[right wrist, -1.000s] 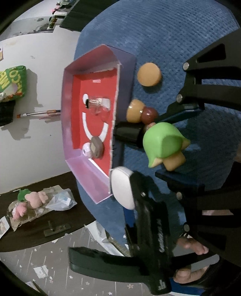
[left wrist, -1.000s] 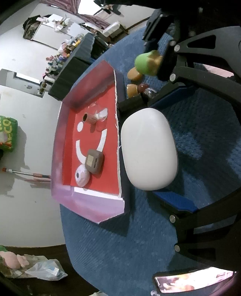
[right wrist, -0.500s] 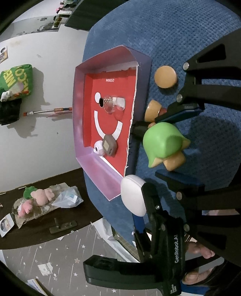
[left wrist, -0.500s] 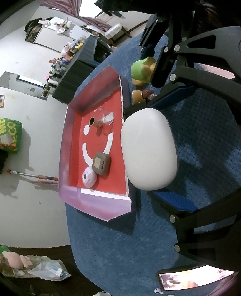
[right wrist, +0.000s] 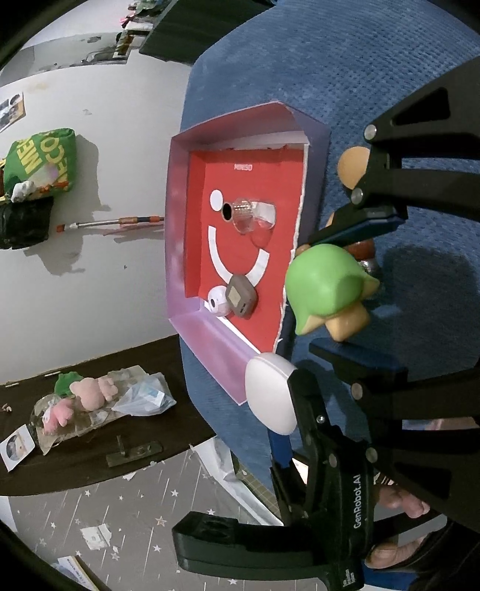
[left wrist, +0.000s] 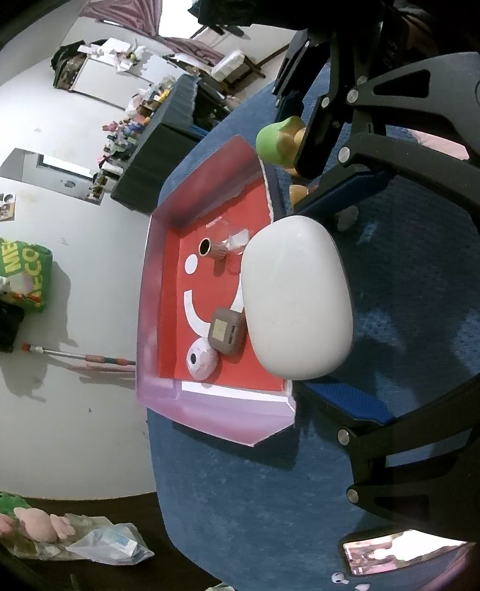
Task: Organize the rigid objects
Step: 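Carry the white case and green figure over the red-lined box with both tools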
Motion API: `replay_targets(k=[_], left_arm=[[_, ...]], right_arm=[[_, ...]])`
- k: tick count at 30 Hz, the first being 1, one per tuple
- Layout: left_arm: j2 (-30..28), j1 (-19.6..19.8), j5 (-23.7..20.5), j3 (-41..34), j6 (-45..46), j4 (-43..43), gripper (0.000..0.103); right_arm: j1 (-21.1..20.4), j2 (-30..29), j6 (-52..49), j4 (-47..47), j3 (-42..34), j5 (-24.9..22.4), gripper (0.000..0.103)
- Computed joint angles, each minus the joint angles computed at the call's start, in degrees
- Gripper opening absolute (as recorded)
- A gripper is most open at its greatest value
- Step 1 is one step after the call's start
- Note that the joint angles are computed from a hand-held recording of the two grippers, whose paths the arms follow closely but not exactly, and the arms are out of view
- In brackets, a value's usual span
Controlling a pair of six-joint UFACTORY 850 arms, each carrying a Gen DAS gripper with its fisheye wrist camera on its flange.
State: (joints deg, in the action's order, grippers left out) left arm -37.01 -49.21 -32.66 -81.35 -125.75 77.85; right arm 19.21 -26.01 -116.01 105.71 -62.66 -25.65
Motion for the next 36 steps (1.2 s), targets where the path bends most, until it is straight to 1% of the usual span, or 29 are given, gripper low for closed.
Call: replay_targets(k=[11, 17, 22, 27, 32, 34, 36], left_arm=[[-0.5, 1.8, 1.8, -1.7, 2.9, -1.2, 0.083], [-1.6, 3.2, 3.7, -3.4, 6.3, -3.8, 0.083], [-2.8, 4.8, 6.6, -4.9, 10.2, -7.6, 0.083], [-4.6, 6.0, 7.9, -7.4, 18.3, -14.6, 0.083], [-6.4, 7.7, 11.6, -9.3, 30.0, -26.1, 0.083], [-6.7, 8.4, 13.2, -9.5, 33.2, -29.7, 0.083], [-7.2, 9.0, 13.8, -9.9, 36.9, -33.8, 0.083]], right_arm=[[-0.1, -1.9, 1.7, -1.6, -3.6, 0.4, 0.053], [-0.5, -4.2, 8.4, -7.4, -7.3, 0.3, 0.053], [-0.7, -6.4, 13.3, -11.7, -10.7, 0.6, 0.053], [-0.8, -8.8, 19.5, -17.4, -13.9, 0.5, 0.053], [-0.5, -11.3, 26.9, -24.6, -17.3, 1.3, 0.053], [-0.5, -12.3, 29.7, -27.2, -18.5, 1.3, 0.053], [-0.6, -13.2, 33.0, -30.2, -19.7, 1.2, 0.053]])
